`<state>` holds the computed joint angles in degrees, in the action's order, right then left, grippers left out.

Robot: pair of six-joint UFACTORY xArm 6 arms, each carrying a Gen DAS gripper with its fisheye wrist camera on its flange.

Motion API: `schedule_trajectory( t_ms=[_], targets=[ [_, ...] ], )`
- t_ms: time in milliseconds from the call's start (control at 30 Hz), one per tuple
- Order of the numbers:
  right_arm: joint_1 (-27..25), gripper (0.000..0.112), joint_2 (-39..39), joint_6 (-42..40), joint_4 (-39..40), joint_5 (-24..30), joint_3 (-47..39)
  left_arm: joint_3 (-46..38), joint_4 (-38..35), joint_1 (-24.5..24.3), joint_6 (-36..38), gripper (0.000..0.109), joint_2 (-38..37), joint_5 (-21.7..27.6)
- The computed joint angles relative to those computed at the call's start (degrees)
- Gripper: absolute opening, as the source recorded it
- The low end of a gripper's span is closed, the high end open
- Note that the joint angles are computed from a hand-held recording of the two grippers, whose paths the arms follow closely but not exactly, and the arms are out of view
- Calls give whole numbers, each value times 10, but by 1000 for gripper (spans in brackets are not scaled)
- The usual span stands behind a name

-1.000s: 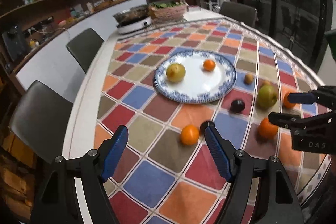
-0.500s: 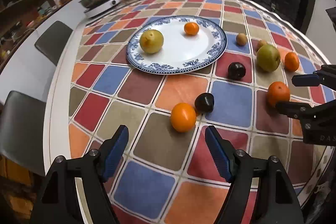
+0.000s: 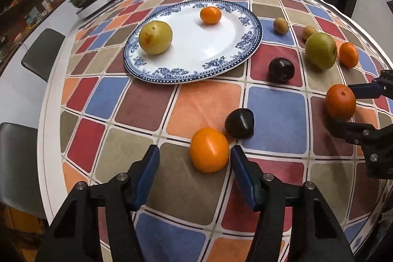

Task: Organize fruits
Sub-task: 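Grasp a small orange with the left gripper while the right gripper grasps a larger orange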

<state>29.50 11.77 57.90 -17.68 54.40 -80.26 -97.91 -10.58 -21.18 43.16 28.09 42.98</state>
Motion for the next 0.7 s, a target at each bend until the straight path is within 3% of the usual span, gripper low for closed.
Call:
schedule_trajectory(
  t_ms=[100, 333, 500, 700],
  targets=[
    [1, 57, 5, -7, -1, 1, -3, -7, -4, 0, -2, 55, 7, 6],
    [-1, 52, 5, -11, -4, -13, 3, -14, -17, -2, -3, 51, 13, 7],
    [-4, 42, -3, -10, -7, -35, 16, -24, -27, -4, -4, 33, 17, 22],
    [-7, 42, -11, -7, -7, -54, 31, 3, -35, -4, -12, 32, -3, 13]
  ],
)
